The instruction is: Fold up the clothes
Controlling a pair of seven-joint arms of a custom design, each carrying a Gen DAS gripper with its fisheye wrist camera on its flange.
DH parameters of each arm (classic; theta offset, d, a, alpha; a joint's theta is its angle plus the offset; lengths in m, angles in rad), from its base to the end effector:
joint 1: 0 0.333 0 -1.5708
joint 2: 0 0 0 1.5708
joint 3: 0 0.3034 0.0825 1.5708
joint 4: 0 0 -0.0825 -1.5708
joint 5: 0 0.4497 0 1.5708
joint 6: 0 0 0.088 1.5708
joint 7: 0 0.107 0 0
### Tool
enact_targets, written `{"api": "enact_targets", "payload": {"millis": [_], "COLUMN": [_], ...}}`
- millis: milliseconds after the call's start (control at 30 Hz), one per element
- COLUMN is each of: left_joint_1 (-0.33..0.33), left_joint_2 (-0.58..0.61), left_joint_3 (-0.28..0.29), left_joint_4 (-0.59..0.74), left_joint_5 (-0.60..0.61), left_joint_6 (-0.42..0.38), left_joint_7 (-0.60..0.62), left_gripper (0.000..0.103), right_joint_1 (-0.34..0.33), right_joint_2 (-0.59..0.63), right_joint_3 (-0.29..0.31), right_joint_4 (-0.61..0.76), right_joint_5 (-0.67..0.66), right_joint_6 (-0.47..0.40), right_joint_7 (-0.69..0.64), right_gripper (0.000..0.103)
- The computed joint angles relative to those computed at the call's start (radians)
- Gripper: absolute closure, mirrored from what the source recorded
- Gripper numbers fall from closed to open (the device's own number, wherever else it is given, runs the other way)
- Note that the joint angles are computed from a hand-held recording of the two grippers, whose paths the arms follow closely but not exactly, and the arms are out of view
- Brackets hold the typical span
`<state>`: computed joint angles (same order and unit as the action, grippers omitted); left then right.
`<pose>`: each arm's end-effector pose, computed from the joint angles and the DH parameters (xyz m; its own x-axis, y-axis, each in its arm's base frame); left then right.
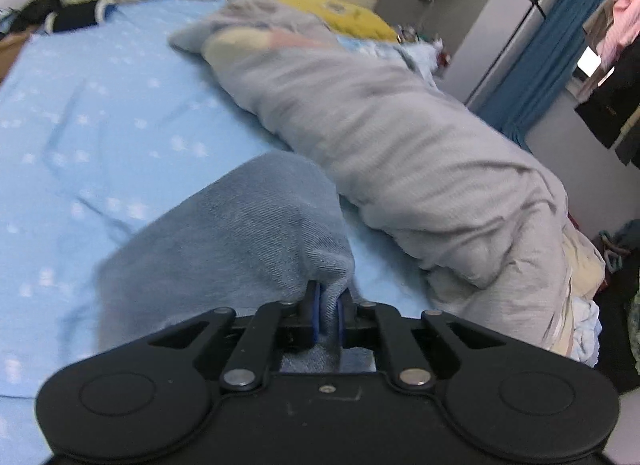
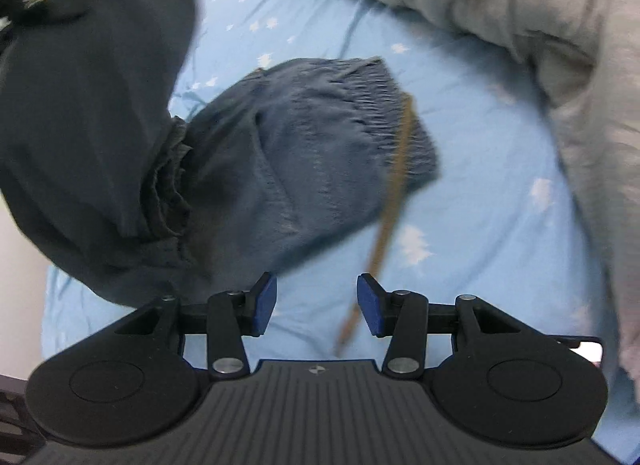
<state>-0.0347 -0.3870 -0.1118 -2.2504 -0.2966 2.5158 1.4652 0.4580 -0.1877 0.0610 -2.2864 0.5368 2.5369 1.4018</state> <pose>0.5453 -0.0830 0.5611 0.0362 -0.9536 0.2990 -0.8082 -0.2039 -0.5525 0.5052 0.2824 0.4301 0.3596 -0.8564 -0.3704 -0.8949 -0.2042 -0.3968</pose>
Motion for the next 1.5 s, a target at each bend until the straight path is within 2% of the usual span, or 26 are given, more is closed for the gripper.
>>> {"api": "enact_targets", "payload": {"millis": [100, 233, 400, 500, 567, 667, 733, 867, 933, 1067, 1133, 1167, 1267, 1400, 1500], "left_joint_1": [-0.014, -0.036, -0.082, -0.095, -0.101, -0.108, -0.109, -0.104, -0.083, -0.02, 0.022, 0.045, 0.109, 0.132, 0.136], "left_joint_2": [0.134, 0.283, 0.385, 0.369, 0.344, 0.298, 0.255, 0.116, 0.041, -0.08, -0.115, -0.118, -0.098, -0.035, 0.016], "left_joint_3": [-0.049, -0.095, -0.091, -0.079, -0.072, -0.058, -0.055, -0.037, -0.034, -0.019, -0.014, -0.015, -0.011, 0.022, 0.04], "left_joint_4": [0.06, 0.11, 0.135, 0.111, 0.095, 0.076, 0.05, -0.06, -0.116, -0.209, -0.244, -0.253, -0.261, -0.255, -0.251], "left_joint_5": [0.041, 0.165, 0.282, 0.27, 0.17, 0.018, -0.024, -0.08, -0.062, -0.011, 0.015, 0.037, 0.095, 0.099, 0.083], "left_joint_6": [0.035, 0.062, 0.072, 0.081, 0.087, 0.057, 0.053, 0.075, 0.08, 0.074, 0.082, 0.082, 0.074, 0.097, 0.104], "left_joint_7": [-0.043, -0.174, -0.287, -0.321, -0.259, -0.163, -0.147, -0.132, -0.15, -0.198, -0.224, -0.234, -0.266, -0.238, -0.207], "left_gripper": [0.098, 0.098, 0.098, 0.095, 0.087, 0.072, 0.052, 0.05, 0.045, 0.044, 0.042, 0.042, 0.042, 0.041, 0.041], "right_joint_1": [-0.013, -0.017, -0.028, -0.031, -0.031, -0.026, -0.025, -0.033, -0.035, -0.05, -0.067, -0.076, -0.109, -0.146, -0.156], "right_joint_2": [-0.043, -0.097, -0.148, -0.171, -0.18, -0.172, -0.159, -0.125, -0.089, 0.005, 0.068, 0.1, 0.22, 0.387, 0.508], "right_joint_3": [-0.012, -0.036, -0.057, -0.068, -0.077, -0.092, -0.099, -0.098, -0.105, -0.107, -0.089, -0.078, -0.039, 0.015, 0.044], "right_joint_4": [-0.056, -0.118, -0.165, -0.173, -0.168, -0.143, -0.121, -0.059, -0.017, 0.087, 0.152, 0.184, 0.313, 0.493, 0.619], "right_joint_5": [-0.017, -0.017, -0.05, -0.067, -0.07, -0.047, -0.022, 0.015, 0.058, 0.188, 0.228, 0.242, 0.235, 0.201, 0.118], "right_joint_6": [-0.004, -0.028, -0.071, -0.098, -0.115, -0.123, -0.124, -0.131, -0.127, -0.12, -0.113, -0.107, -0.127, -0.165, -0.186], "right_joint_7": [-0.002, 0.003, 0.016, 0.013, 0.001, -0.039, -0.063, -0.086, -0.124, -0.226, -0.261, -0.274, -0.246, -0.195, -0.122], "right_gripper": [0.055, 0.055, 0.055, 0.055, 0.055, 0.055, 0.055, 0.055, 0.055, 0.054, 0.048, 0.041, 0.036, 0.023, 0.019]}}
